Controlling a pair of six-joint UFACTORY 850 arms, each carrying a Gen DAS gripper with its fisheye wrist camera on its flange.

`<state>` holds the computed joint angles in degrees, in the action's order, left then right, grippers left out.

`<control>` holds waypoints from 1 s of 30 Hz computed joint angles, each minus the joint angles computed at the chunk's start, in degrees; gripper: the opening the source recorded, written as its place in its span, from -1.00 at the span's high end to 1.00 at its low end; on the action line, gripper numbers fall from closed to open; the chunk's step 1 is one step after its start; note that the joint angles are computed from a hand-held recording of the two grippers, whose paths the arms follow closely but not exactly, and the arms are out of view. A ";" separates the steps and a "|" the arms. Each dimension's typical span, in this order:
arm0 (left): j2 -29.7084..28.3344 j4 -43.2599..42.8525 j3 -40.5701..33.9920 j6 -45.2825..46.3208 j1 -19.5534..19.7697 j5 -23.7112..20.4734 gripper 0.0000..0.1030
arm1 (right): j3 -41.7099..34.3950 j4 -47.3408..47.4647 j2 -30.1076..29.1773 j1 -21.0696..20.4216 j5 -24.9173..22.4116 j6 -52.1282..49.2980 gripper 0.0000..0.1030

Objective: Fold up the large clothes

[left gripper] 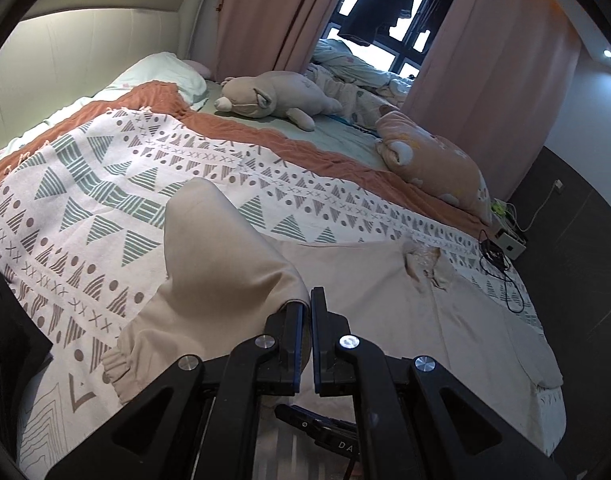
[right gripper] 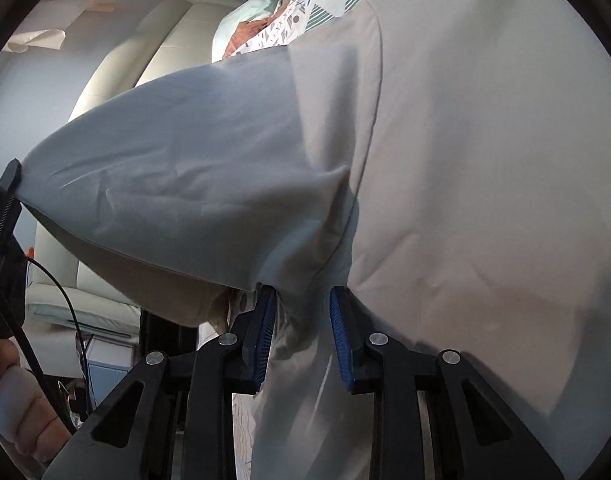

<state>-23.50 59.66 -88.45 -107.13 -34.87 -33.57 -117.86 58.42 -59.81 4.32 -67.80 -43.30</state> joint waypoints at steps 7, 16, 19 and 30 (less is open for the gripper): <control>-4.31 -5.96 -5.06 6.37 -1.63 2.97 0.88 | 5.77 0.21 5.24 -3.48 7.35 -1.50 -0.49; -9.76 -31.13 -8.03 23.77 -1.76 6.72 0.86 | 10.49 1.71 8.37 -8.13 11.48 -1.34 -0.49; -8.95 -32.24 -5.97 23.04 -2.03 8.60 0.83 | 14.93 1.33 11.43 -9.04 15.17 -1.54 -0.49; -4.39 -20.59 0.87 7.64 -4.42 11.02 -1.00 | 23.54 3.46 19.40 -11.86 17.11 -6.19 -0.49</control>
<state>-27.89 39.07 -87.58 -99.49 -39.28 -22.55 -94.32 61.88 -40.41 -7.54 -50.69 -49.50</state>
